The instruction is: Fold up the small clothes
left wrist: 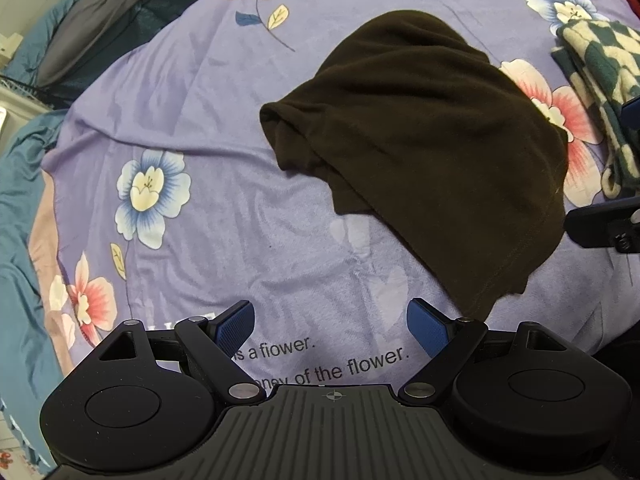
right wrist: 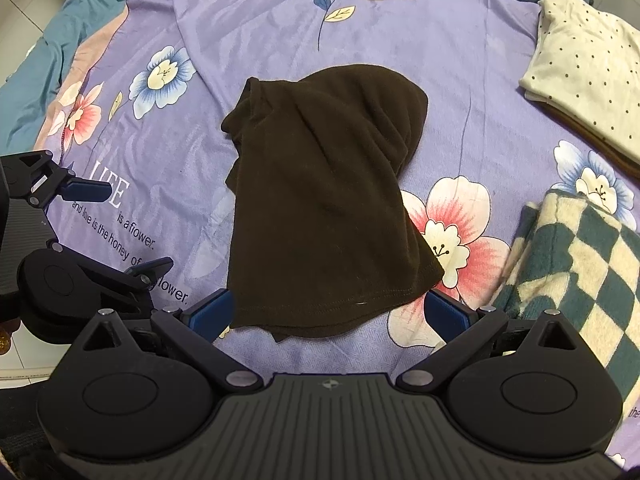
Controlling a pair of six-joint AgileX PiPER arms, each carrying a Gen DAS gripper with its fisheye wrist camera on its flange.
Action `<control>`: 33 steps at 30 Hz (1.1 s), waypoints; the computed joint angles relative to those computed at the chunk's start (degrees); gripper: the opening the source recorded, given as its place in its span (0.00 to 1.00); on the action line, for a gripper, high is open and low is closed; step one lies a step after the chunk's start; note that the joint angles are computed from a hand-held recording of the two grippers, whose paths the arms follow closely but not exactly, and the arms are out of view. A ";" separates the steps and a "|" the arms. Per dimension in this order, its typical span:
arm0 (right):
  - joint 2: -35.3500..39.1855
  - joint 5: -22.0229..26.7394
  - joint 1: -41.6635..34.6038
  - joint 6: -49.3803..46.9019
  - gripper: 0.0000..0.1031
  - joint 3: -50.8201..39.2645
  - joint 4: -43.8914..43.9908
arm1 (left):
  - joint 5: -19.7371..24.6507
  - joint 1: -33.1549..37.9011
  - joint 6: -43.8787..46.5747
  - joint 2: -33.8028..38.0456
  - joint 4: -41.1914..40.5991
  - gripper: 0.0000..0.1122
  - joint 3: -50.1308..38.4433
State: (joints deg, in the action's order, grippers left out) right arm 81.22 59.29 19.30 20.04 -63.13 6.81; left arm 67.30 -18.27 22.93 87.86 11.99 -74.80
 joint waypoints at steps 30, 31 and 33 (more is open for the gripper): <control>37.00 -20.64 4.06 -6.57 0.07 -29.75 -6.75 | -4.56 20.89 1.31 6.66 -6.63 0.92 -1.79; 33.82 -24.52 3.03 -8.70 0.06 -27.39 -1.02 | -5.27 21.38 0.82 6.62 -7.37 0.92 -2.15; 27.13 -28.31 1.00 -15.64 0.06 -24.29 10.44 | -6.93 22.55 -0.15 6.06 -9.51 0.92 -2.93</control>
